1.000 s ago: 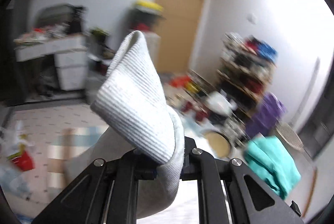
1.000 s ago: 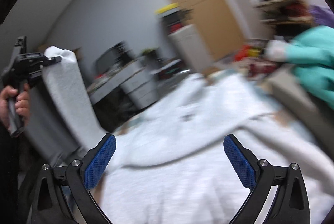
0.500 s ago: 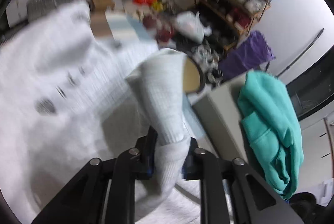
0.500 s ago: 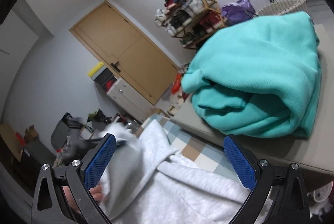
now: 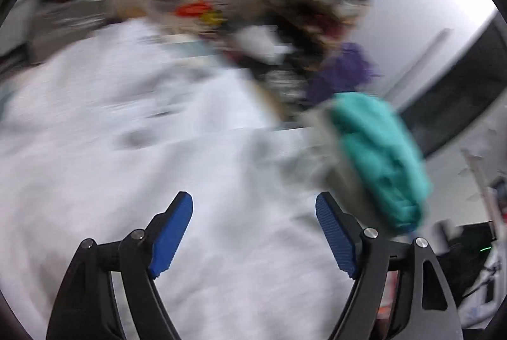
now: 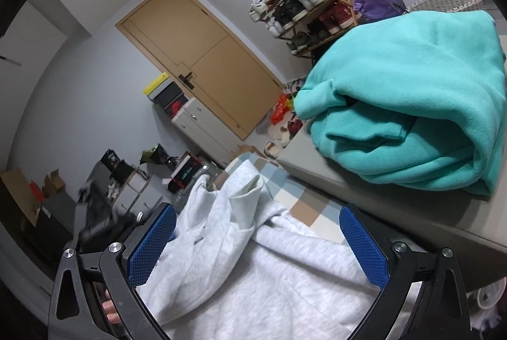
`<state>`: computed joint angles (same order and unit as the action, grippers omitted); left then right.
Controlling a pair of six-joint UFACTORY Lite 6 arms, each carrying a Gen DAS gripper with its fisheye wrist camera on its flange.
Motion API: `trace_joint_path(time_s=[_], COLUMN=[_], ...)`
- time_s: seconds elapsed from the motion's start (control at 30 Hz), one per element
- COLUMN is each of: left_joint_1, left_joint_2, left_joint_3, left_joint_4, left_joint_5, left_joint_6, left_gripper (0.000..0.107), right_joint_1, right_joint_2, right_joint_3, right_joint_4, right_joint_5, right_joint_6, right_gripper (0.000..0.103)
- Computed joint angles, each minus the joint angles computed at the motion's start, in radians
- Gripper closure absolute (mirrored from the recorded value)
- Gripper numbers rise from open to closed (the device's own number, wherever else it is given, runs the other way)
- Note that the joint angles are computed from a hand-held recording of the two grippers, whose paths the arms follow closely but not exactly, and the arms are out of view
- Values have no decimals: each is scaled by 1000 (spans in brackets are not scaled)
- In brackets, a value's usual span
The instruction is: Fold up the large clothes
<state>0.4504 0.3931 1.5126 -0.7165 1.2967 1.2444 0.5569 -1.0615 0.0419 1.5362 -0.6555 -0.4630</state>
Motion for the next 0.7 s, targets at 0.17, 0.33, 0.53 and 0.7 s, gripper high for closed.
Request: trace_joint_path(time_s=[0.17,0.33,0.53,0.7], left_joint_1=[138,256,224,130], left_joint_2=[259,261,273,567], left_joint_3=[131,31,190,554], left_joint_4=[121,-41,-44,109], left_joint_5=[-212,-218,-212,-293], left_joint_6=[-77,99,30,-212], left_gripper=[31,32,31,31], right_joint_1=[-44,5,-51,-153], right_joint_2=[169,459,697,1190], right_joint_3=[79,220,472,961], right_joint_4=[-134,-245,-63,177], right_joint_5=[145,163,298,407], right_joint_6=[43,81,-285,-808], right_gripper=[0,0,0,0])
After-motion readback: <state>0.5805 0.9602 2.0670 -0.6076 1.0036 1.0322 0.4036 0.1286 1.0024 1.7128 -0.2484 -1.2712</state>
